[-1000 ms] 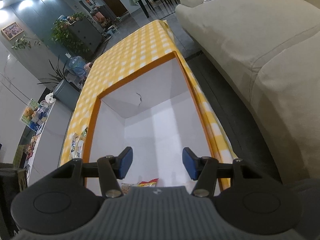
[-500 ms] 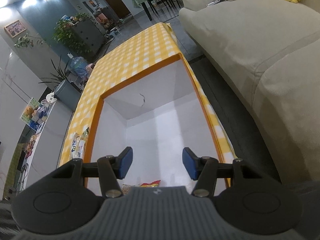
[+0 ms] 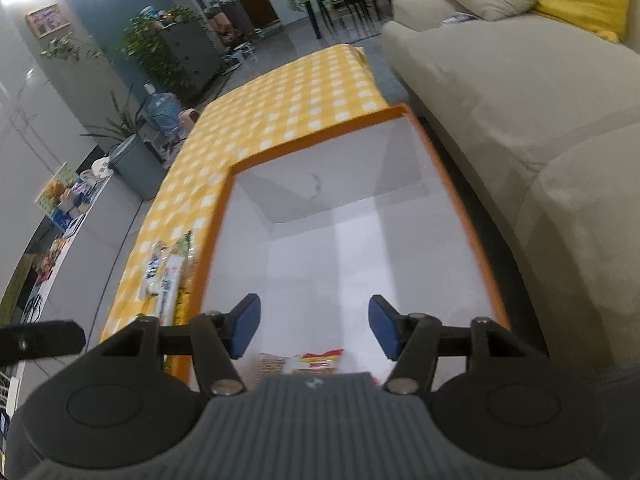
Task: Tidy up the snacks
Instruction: 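Lower the red-wrapped snack into the box and open the left tool, then grasp the green sausage stick with the right tool while the left tool grasps the dark chocolate snack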
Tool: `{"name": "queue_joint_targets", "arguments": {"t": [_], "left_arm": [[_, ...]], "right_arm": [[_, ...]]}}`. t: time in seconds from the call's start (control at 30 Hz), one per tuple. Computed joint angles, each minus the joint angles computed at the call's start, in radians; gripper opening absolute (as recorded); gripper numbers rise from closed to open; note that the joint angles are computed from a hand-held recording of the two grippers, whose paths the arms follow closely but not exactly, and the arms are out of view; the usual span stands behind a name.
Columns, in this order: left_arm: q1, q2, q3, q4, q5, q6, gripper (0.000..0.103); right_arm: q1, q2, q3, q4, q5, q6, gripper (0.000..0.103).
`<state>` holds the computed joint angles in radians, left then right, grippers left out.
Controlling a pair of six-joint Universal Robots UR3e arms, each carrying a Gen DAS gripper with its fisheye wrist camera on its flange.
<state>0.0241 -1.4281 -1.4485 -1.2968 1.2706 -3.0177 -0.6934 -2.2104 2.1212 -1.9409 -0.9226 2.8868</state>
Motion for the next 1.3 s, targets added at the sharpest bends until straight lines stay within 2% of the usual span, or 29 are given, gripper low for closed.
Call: {"name": "queue_joint_targets", "arguments": {"t": [0.2,0.4,0.43,0.5,0.57,0.7,0.8,0.93,1.03,1.23,1.3], "left_arm": [[0.207,0.034,0.004,-0.087,-0.08,0.041,0.074],[0.368,0.043,-0.063,-0.05,-0.098,0.084,0.074],[0.396,0.036,-0.064,-0.064,-0.111,0.086,0.074],[0.459,0.022,-0.072,-0.092,-0.155,0.089,0.074],[0.501,0.007,-0.094,-0.08,-0.178,0.099,0.074],[0.523,-0.04,-0.139,-0.019,-0.14,0.098,0.074],[0.533,-0.083,-0.133,-0.04,-0.1,0.089,0.074],[0.562,-0.095,-0.138,-0.051,-0.091,0.093,0.074],[0.581,-0.099,-0.137,-0.055,-0.1,0.094,0.074],[0.602,-0.128,-0.122,-0.068,-0.108,0.081,0.074],[0.607,-0.128,-0.121,-0.072,-0.106,0.075,0.074]], "right_arm": [[0.15,0.0,0.006,-0.15,0.003,0.102,0.059],[0.415,0.099,0.043,-0.497,-0.034,0.255,0.062],[0.474,0.138,0.043,-0.559,-0.053,0.282,0.063],[0.582,0.222,0.04,-0.67,-0.087,0.331,0.072],[0.706,0.317,0.019,-0.753,-0.168,0.381,0.072],[0.897,0.505,-0.034,-0.88,-0.344,0.477,0.073],[0.977,0.642,-0.095,-0.888,-0.407,0.505,0.076],[1.037,0.785,-0.215,-0.778,-0.471,0.652,0.073],[1.093,0.861,-0.273,-0.789,-0.523,0.72,0.07],[1.249,1.03,-0.453,-0.788,-0.784,0.739,0.068],[1.307,1.081,-0.477,-0.813,-0.916,0.778,0.066]]}}
